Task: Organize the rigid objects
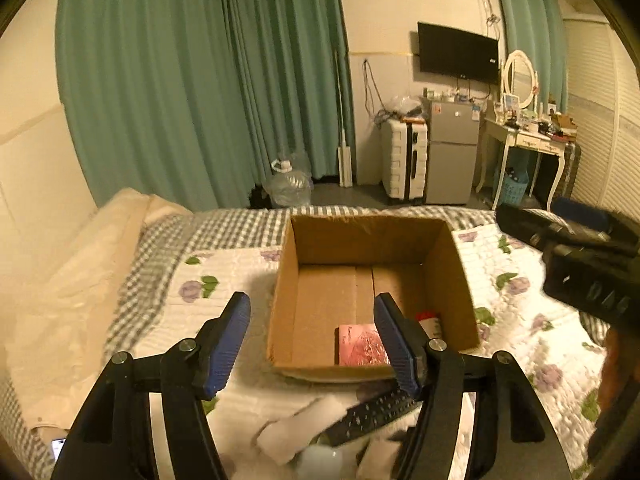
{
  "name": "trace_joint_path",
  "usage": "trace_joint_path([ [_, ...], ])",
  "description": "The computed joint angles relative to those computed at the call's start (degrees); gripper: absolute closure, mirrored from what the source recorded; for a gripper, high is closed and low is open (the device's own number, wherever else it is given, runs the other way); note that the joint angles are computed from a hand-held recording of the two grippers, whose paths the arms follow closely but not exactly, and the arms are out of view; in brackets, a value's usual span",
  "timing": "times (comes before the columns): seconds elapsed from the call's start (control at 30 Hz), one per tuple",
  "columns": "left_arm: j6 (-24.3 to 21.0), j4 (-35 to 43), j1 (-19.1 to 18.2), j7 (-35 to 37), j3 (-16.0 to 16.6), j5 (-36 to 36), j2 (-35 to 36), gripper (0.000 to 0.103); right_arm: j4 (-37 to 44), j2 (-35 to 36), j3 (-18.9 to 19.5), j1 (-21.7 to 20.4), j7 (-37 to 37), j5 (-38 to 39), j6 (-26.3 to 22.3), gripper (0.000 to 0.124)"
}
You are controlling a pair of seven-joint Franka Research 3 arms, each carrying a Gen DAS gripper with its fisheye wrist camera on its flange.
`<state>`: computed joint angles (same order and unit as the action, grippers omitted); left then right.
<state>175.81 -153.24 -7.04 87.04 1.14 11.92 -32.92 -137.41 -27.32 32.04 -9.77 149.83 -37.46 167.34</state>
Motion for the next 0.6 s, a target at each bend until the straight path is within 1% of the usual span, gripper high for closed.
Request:
trace_joint_path([
  [0.07, -1.28, -1.63, -0.29, 0.46, 0.38, 0.05, -3.84, 0.036, -1.23, -4.53, -1.56, 3.44, -2.04, 1.77, -3.82, 0.034],
  [0.1, -1.87, -2.29, -0.6, 0.73, 0.79, -0.1, -5.43, 0.035, -1.47, -5.88, -2.02, 4.46, -2.97, 2.47, -5.01, 0.032],
  [0.17, -3.4, -3.81, -2.04, 2.04, 2.59, -0.72, -9.13, 0.035, -2.66, -9.86, -2.86, 7.32, -5.12, 4.33, -8.09, 0.028],
  [0.23, -4.31, -4.97, -2.99, 3.38, 4.01, -1.42, -11.82, 0.034, -3.69, -12.66, -2.93, 9.01, -6.69, 5.9, -10.02, 0.027],
  [0.27, -4.81, -5.78, -2.89, 3.94, 4.35, -1.62, -13.41, 0.034, -4.34, -14.05, -2.6, 9.33, -6.88, 6.52, -10.61, 0.026],
  [0.3, -4.99, -6.24, -2.47, 4.03, 4.02, -1.78, -14.18, 0.033, -5.17, -15.63, -2.09, 9.66, -6.77, 7.22, -11.27, 0.024],
  [0.4, -4.99, -8.52, -1.62, 4.83, 4.43, -2.13, -17.16, 0.032, -6.88, -17.99, -1.09, 11.06, -7.31, 9.6, -12.59, 0.021],
  [0.47, -5.11, -9.7, -1.46, 5.09, 5.13, -2.77, -18.12, 0.032, -7.82, -18.63, -0.06, 11.24, -7.34, 10.56, -12.84, 0.021],
  [0.5, -4.55, -10.4, -0.56, 4.63, 4.68, -2.95, -18.07, 0.032, -8.49, -18.79, 0.3, 11.61, -7.38, 11.0, -12.47, 0.021],
  [0.53, -3.88, -11.18, 0.95, 3.78, 3.4, -2.79, -18.11, 0.032, -9.24, -18.51, 0.56, 12.04, -7.54, 11.39, -11.4, 0.021],
  [0.6, -2.19, -12.61, 2.24, 3.26, 3.0, -2.44, -17.39, 0.032, -9.66, -17.09, 2.53, 11.13, -6.7, 11.74, -10.04, 0.021],
])
